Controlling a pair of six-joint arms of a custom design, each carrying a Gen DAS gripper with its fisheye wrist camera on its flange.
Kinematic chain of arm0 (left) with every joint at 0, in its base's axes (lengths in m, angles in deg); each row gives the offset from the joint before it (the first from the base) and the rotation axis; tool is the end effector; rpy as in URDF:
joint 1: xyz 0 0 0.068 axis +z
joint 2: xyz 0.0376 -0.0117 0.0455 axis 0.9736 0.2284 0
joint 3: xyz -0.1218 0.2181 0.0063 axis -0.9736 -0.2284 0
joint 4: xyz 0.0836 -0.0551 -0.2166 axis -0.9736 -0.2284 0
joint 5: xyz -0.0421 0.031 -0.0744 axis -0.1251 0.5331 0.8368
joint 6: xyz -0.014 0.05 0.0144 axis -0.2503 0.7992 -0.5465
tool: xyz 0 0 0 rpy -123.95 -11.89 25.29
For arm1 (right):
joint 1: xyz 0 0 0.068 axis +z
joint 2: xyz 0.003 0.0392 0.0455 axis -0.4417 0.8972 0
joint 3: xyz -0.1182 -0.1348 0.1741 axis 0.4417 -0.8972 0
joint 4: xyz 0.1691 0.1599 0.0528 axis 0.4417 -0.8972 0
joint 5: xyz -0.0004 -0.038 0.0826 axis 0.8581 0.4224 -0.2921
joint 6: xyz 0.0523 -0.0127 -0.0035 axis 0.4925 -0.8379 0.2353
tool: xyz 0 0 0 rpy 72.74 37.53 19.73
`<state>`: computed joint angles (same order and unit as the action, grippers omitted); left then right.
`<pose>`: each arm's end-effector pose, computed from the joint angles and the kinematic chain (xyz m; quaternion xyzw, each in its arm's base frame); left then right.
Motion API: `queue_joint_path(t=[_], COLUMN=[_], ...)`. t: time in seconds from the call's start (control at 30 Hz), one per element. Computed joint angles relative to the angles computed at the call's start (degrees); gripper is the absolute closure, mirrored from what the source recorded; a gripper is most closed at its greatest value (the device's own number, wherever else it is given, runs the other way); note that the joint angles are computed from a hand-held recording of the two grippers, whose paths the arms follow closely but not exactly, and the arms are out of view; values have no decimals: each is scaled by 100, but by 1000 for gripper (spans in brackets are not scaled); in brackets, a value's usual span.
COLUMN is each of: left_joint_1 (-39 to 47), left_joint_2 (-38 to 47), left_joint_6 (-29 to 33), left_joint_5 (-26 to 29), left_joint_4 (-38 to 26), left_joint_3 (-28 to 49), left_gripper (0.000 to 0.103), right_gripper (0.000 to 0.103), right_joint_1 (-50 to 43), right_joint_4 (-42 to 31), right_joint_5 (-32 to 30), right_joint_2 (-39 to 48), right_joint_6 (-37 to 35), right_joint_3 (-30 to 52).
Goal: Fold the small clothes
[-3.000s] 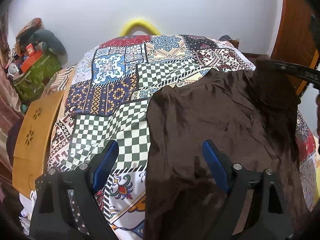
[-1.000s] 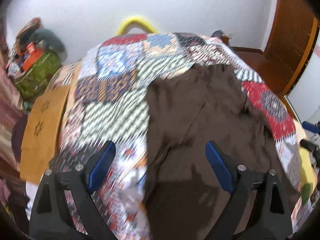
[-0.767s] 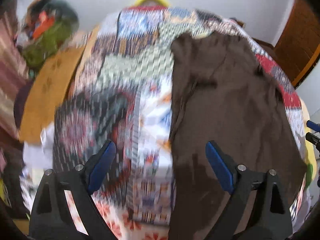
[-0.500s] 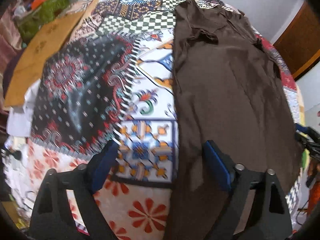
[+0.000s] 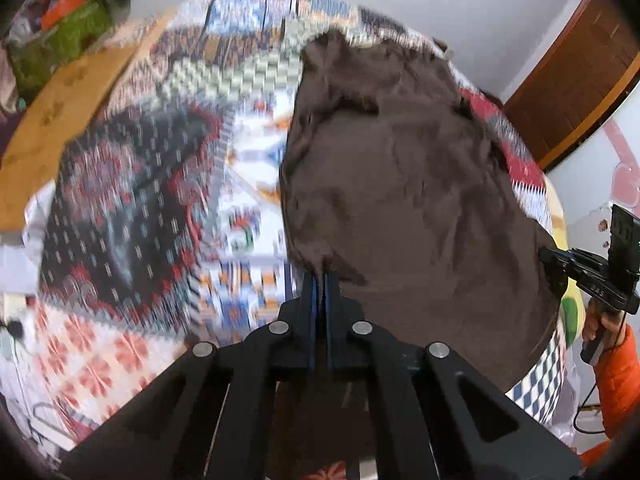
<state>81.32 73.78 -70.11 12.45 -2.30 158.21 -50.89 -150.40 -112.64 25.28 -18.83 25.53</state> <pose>0.2280 0.0082 0.2994 0.0206 0.9665 -0.1202 0.2259 0.1811 -0.0598 0.2955 -0.1621 0.9293 0.2084 0.2582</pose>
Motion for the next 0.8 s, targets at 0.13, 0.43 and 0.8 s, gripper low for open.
queue_joint_path(t=[0.13,0.43,0.8], left_joint_1=[-84,-332,-390], left_joint_2=[392,2377,3553], left_joint_6=[-72,-374,-346], left_joint_5=[-46,-328,-1083], left_joint_4=[158,536,701], left_joint_3=[865,2835,3179], left_gripper=[101,101,90], right_gripper=[99,99,95], right_joint_1=[42,737,1231], right_joint_4=[132,1459,2030], right_joint_5=[-260,123,1068], right_joint_2=[217,995,2040], right_joint_6=[293,1588,2021], right_joint_3=[691,1587,1643])
